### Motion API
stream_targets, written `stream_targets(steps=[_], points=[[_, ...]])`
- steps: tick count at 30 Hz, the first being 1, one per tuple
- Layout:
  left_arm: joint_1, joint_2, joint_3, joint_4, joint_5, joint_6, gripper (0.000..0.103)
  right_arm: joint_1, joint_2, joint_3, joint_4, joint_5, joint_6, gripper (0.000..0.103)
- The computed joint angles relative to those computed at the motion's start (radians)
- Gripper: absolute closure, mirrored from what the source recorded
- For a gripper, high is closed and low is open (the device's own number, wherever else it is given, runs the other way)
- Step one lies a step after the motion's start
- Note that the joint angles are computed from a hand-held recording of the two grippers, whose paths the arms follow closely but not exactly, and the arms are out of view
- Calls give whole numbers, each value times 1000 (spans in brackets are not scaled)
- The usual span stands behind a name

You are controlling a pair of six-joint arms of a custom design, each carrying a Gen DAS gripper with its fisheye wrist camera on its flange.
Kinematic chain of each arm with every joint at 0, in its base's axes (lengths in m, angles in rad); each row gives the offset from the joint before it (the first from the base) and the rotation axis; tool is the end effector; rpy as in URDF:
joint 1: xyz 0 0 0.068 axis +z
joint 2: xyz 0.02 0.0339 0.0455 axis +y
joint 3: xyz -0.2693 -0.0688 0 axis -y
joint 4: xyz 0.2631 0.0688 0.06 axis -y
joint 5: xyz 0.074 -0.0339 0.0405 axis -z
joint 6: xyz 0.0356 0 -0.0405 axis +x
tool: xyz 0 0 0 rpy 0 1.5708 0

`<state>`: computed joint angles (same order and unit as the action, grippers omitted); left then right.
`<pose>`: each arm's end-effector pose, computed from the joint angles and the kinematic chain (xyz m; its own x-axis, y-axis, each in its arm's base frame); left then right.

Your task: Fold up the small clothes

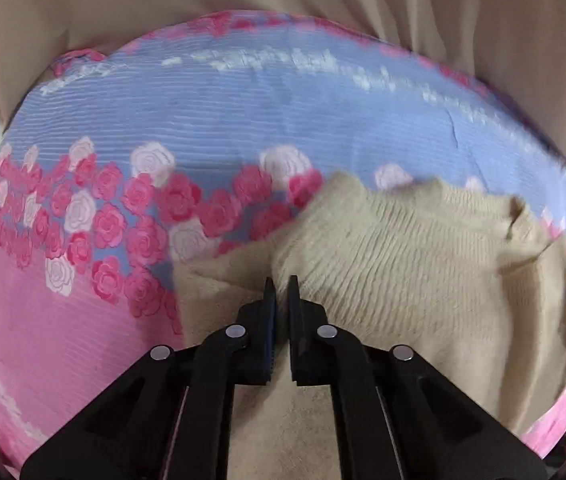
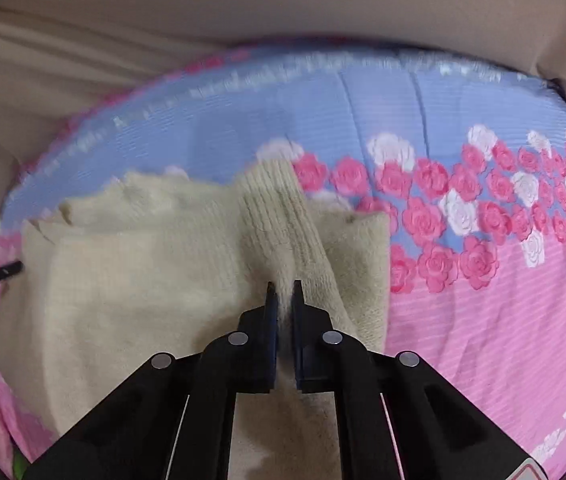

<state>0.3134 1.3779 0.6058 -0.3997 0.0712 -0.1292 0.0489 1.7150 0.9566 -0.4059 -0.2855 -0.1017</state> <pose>0.2303 0.0720 0.1363 -0.8330 -0.4051 -0.3768 -0.3918 0.9128 -0.1151 0.3328 0.0263 0.1433 -0.8966 -0.1414 -0.4196 -0.2504 0.9434 0.2172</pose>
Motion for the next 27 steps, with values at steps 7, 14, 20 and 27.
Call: stream_targets(steps=[7, 14, 20, 27], points=[[135, -13, 11, 3, 27, -16, 98, -103, -39, 5, 23, -36, 37, 92], [177, -151, -96, 49, 161, -50, 80, -54, -185, -97, 41, -29, 87, 84], [-39, -38, -56, 88, -64, -124, 72, 97, -38, -20, 40, 55, 64, 86], [16, -48, -66, 55, -50, -99, 71, 8, 1, 70, -43, 82, 105, 83]])
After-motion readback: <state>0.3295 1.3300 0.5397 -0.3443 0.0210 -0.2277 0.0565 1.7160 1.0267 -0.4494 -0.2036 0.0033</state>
